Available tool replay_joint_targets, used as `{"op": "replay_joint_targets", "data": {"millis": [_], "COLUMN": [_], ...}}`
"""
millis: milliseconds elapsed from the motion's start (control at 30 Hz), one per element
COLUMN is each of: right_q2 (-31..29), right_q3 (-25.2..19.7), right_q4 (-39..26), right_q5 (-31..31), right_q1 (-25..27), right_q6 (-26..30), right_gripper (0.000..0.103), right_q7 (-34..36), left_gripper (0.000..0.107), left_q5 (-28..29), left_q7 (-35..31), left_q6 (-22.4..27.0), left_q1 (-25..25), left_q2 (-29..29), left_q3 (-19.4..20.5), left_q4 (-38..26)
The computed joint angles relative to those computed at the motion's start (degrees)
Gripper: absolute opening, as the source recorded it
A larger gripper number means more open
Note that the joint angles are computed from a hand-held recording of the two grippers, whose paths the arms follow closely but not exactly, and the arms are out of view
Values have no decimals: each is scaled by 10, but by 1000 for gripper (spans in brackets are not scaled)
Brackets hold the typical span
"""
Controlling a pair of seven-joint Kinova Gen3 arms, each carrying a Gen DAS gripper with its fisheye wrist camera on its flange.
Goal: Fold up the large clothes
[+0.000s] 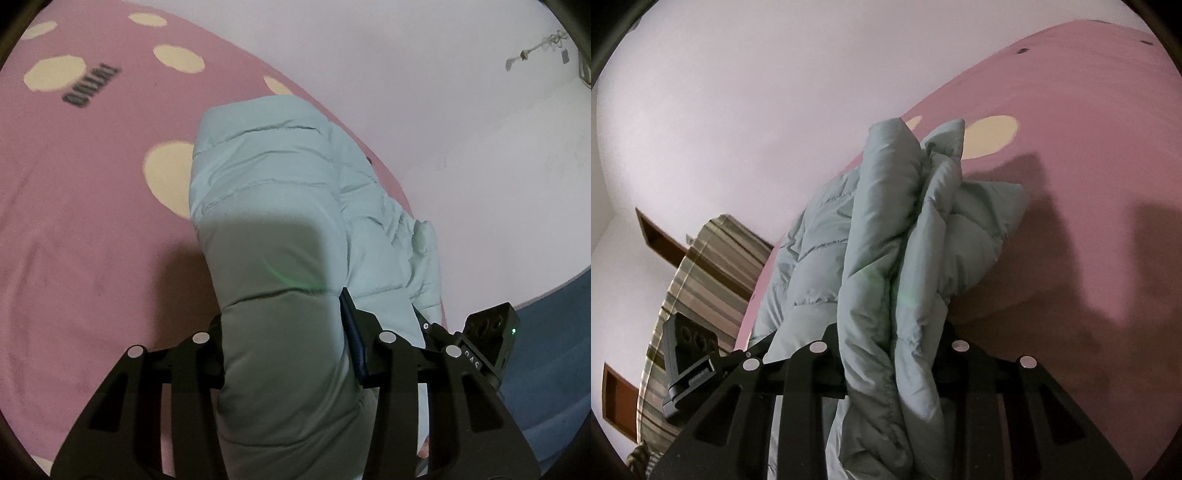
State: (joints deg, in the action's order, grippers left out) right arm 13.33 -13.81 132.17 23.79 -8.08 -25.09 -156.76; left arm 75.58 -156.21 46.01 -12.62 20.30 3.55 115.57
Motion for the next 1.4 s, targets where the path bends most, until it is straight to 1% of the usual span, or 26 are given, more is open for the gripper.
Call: {"op": "replay_joint_targets", "data": {"millis": [100, 200, 267, 300, 500, 567, 600, 667, 733, 900, 1000, 1133, 1200, 1233, 1267, 1400], "right_q2": [17, 37, 54, 64, 114, 130, 138, 149, 158, 172, 170, 160, 151, 147, 142, 130], "right_q3": [-11, -21, -35, -42, -84, -99, -105, -100, -97, -115, -113, -130, -126, -127, -132, -140], "right_q4": [-31, -66, -91, -104, -171, -188, -191, -193, -186, -174, -177, -173, -175, -172, -162, -134], "right_q5": [13, 17, 29, 34, 54, 50, 47, 23, -1, -28, -43, -49, -61, -67, -69, -71], "right_q1": [-3, -9, -2, 0, 13, 15, 19, 8, 5, 25, 19, 33, 26, 26, 31, 36], "right_q6": [10, 23, 29, 33, 77, 95, 100, 104, 96, 81, 88, 101, 112, 112, 104, 81], "right_gripper": [29, 29, 29, 29, 29, 29, 29, 29, 29, 29, 31, 41, 49, 57, 60, 62], "right_q7": [-5, 1, -3, -5, -1, 9, 16, 34, 49, 68, 75, 77, 82, 84, 84, 71], "left_gripper": [45, 45, 45, 45, 45, 45, 45, 45, 45, 46, 47, 52, 55, 60, 63, 69], "left_q5": [7, -1, -3, -11, -31, -47, -56, -76, -80, -77, -81, -89, -85, -84, -82, -76], "left_q7": [-13, -7, -7, -5, 9, 30, 37, 52, 48, 33, 38, 43, 33, 28, 23, 6], "left_q6": [-1, 4, 4, 12, 5, 2, -1, 8, 4, -2, 8, 25, 23, 26, 30, 53], "left_q1": [-11, -26, -36, -47, -72, -75, -78, -92, -104, -116, -120, -131, -135, -140, -145, -158], "left_q2": [-4, -6, -5, -1, 26, 38, 47, 56, 61, 63, 61, 59, 59, 53, 48, 34], "left_q3": [-8, -17, -21, -26, -26, -23, -21, -19, -10, 2, 2, -2, -3, -5, -7, -21], "left_q4": [3, -7, -14, -23, -46, -64, -67, -80, -73, -65, -67, -68, -64, -56, -50, -23]}}
